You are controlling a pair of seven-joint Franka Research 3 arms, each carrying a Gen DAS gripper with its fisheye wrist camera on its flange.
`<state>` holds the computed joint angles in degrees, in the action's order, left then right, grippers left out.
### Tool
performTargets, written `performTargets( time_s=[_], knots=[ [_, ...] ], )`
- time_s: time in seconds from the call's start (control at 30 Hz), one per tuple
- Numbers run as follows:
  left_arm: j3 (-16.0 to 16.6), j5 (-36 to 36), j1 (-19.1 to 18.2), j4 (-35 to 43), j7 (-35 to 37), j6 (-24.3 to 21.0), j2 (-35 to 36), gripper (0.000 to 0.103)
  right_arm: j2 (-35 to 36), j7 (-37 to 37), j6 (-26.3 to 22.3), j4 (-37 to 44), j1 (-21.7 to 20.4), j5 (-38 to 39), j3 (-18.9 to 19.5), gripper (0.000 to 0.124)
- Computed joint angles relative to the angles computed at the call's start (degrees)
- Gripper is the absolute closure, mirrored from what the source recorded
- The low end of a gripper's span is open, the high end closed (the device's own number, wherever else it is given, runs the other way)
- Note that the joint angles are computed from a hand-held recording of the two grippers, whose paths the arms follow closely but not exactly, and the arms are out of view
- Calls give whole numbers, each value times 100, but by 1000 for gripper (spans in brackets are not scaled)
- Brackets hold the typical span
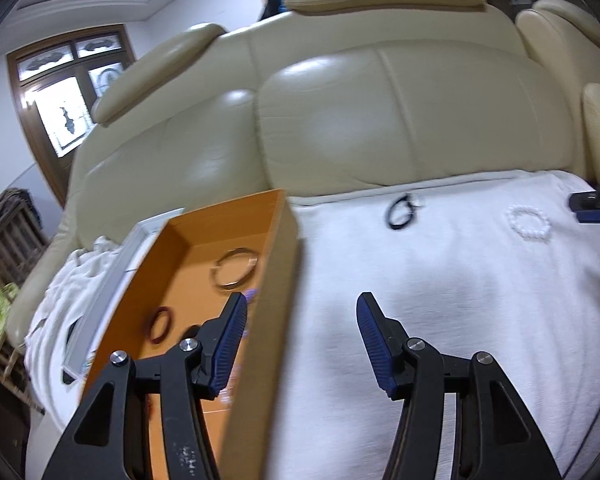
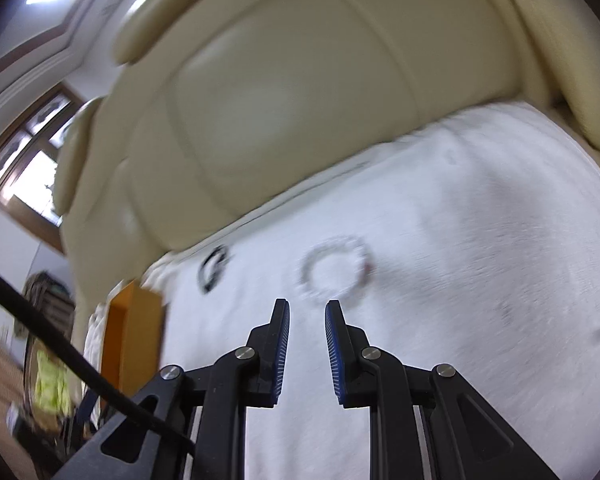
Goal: Organize jewelry
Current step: 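Move both open tools back over the towel toward the remaining jewelry, then grasp the white bead bracelet with the right tool while the left grasps the black ringed hair tie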
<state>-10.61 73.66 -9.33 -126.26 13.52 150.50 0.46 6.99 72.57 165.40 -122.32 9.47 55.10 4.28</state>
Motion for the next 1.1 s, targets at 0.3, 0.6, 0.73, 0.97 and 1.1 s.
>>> performTargets(
  time_s=[0.3,0.6,0.73,0.97,1.1],
  knots=[
    [340,-1479,101,1231,873,1371,1216,45,653,1136,-304,551,-126,-1115,-186,101],
    [187,-3694,201,2581,2862,1227,2551,45,942,1726,-201,764,-193,-2038,-231,100],
    [258,-4099,73,3094,3491,1146,3001,45,1050,1745,-184,898,-182,-2279,-189,100],
    [185,-4975,95,3486,4375,1227,3399,45,1194,1938,-86,1031,-52,-2845,-237,89],
    [-36,-5518,239,3649,4851,1212,3600,45,1234,2156,65,996,220,-3407,-451,90]
  ],
)
